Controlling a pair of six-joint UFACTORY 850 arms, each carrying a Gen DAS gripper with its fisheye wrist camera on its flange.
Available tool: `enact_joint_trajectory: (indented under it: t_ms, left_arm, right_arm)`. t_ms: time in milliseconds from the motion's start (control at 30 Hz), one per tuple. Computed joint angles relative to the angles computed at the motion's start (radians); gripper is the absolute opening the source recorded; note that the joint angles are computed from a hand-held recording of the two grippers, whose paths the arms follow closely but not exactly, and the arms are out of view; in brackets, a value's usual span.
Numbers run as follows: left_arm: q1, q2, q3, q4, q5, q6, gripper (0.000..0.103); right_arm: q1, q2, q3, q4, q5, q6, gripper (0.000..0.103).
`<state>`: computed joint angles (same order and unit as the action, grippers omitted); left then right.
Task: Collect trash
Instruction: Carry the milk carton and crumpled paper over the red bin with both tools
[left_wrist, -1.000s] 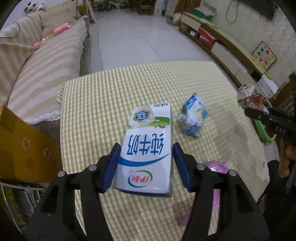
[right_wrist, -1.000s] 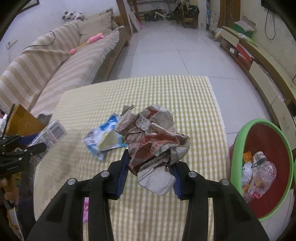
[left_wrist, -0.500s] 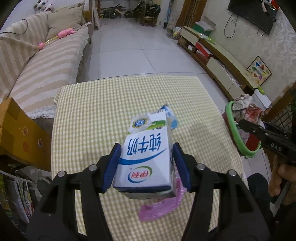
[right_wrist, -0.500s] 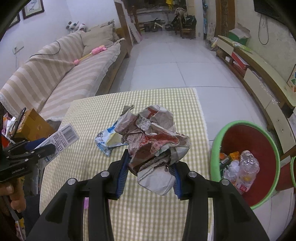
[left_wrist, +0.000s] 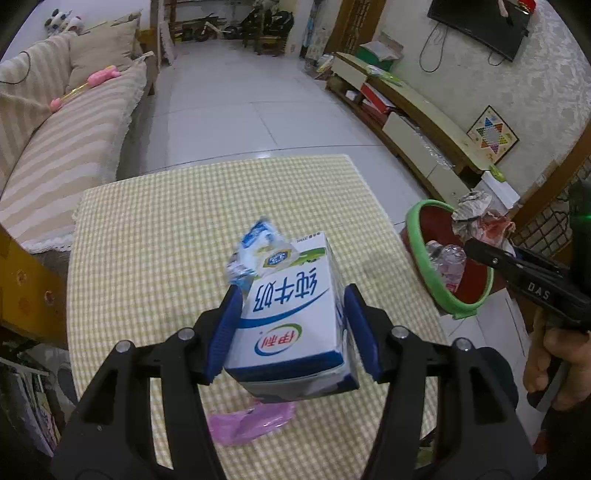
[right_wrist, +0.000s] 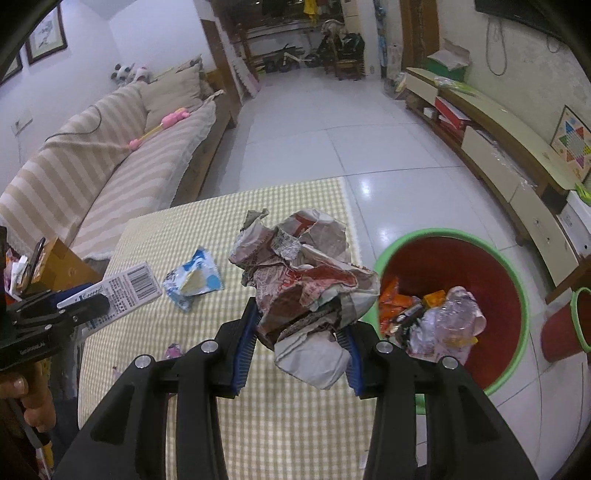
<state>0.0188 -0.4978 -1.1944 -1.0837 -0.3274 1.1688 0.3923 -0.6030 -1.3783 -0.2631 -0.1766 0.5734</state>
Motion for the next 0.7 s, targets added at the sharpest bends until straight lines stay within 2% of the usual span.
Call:
enact_joint_trajectory:
  t_ms: [267, 700]
  left_arm:
    - [-0.055, -0.018, -0.042, -0.014, -0.018, -0.012, 0.055]
    - [-0.164, -0.087, -0.163, 0.026, -0.063, -0.088, 0.055]
  right_arm:
    - [-0.047, 0.045, 0.05, -0.14, 0.02, 0.153, 0.039]
    - [-0.132, 0.087, 0.098, -0.275, 0.02, 0.305, 0.04]
